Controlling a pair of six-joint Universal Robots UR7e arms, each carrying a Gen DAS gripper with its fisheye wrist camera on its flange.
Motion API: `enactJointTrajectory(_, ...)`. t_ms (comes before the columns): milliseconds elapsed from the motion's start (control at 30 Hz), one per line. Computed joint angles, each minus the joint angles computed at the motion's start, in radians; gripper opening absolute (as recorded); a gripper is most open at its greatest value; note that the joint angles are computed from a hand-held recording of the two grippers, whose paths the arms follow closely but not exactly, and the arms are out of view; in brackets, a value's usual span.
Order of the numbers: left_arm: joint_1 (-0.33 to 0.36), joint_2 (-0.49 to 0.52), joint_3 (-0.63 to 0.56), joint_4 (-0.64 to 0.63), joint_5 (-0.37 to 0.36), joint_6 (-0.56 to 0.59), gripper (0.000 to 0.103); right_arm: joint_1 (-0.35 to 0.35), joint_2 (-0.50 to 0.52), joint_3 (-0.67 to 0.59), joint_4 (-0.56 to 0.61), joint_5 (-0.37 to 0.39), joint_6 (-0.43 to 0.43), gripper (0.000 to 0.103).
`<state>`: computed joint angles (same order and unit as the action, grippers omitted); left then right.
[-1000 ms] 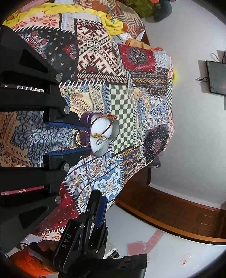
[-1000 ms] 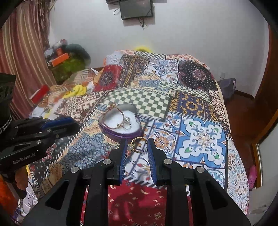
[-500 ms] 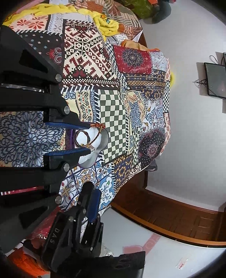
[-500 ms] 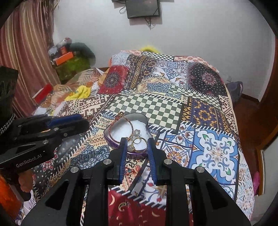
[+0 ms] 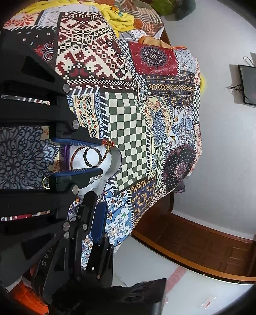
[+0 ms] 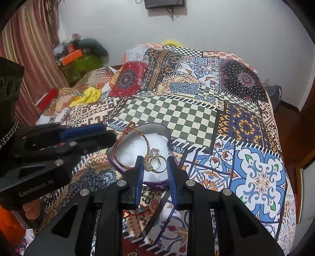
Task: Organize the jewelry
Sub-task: 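Lower the left tool's ring into the heart tin while the right tool releases its ring there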
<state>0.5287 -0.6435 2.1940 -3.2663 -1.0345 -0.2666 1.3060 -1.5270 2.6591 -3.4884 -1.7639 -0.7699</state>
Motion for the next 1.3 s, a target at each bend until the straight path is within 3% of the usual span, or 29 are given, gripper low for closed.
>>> enactJointTrajectory(533,0.046,0.035,-0.054,0.057,-0.050,0.021,0.020,-0.005,0.023,-0.047,0.110,-0.033,0.012,0.021)
enactJointTrajectory(900,0.046,0.020,-0.055,0.086,-0.061,0.006,0.020,0.010,0.034,-0.048,0.091,-0.056,0.017,0.021)
enactJointTrajectory(1300,0.000,-0.037,-0.016,0.078,-0.041,-0.026,0.020,0.042,-0.038,-0.024,0.095,-0.064,0.029,0.022)
